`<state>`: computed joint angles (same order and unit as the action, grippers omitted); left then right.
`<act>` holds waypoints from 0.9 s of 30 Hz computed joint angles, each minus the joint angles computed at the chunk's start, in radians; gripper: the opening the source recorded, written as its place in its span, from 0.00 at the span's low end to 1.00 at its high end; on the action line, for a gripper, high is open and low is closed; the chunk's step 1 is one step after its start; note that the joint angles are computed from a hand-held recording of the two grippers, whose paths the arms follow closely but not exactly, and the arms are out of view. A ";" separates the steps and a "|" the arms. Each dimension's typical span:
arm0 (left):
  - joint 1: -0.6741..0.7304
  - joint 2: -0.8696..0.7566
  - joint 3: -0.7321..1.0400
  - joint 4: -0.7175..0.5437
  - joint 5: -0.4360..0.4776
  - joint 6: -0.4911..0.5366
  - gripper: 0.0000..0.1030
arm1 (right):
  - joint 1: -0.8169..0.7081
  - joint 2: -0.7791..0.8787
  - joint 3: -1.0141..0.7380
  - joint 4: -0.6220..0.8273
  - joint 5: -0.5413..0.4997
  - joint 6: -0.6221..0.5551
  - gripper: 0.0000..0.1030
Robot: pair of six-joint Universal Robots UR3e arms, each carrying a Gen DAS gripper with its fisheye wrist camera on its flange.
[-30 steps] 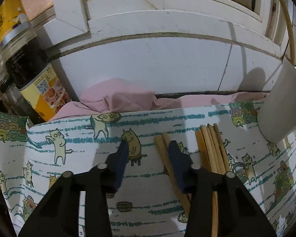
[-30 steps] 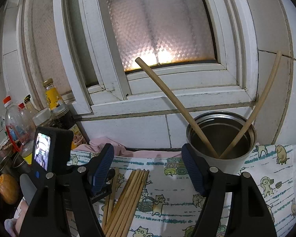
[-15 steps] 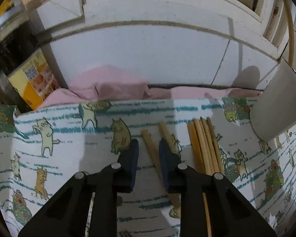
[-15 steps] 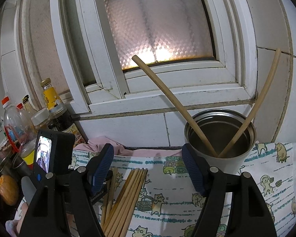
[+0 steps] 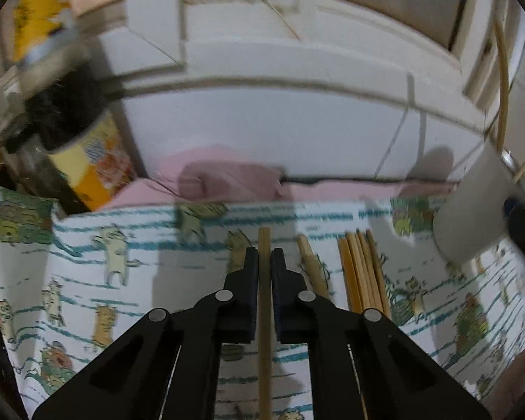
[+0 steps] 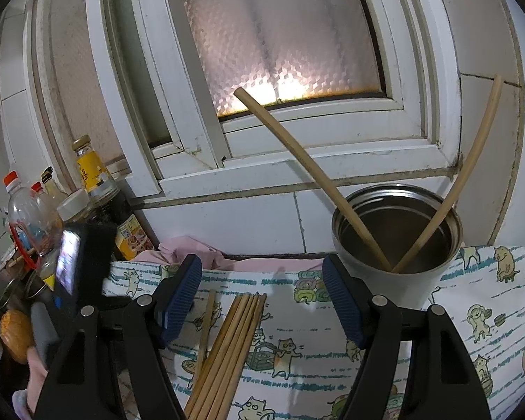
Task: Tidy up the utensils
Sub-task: 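Lower the left gripper and close it on one chopstick, then lower the right gripper and close it on another chopstick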
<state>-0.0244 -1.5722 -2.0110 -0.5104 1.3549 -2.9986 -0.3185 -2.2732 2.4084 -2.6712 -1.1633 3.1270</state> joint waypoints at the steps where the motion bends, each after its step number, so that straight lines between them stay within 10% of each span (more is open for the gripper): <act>1: 0.021 0.011 0.000 -0.006 -0.021 0.002 0.06 | 0.003 0.004 -0.001 0.003 0.002 -0.003 0.71; 7: 0.118 0.071 -0.007 -0.060 -0.109 0.028 0.06 | 0.064 0.061 -0.017 -0.012 -0.024 -0.031 0.70; 12: 0.136 -0.005 0.070 -0.154 -0.060 0.023 0.06 | 0.083 0.120 -0.075 0.098 0.053 -0.090 0.45; 27: 0.326 0.072 0.124 -0.358 -0.187 0.142 0.06 | 0.511 0.822 -0.595 0.177 -0.377 0.104 0.17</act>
<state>0.3016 -1.5000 -1.8875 -0.8686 1.1679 -2.8564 0.1920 -1.4514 1.8133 -2.4942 -1.5408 3.2315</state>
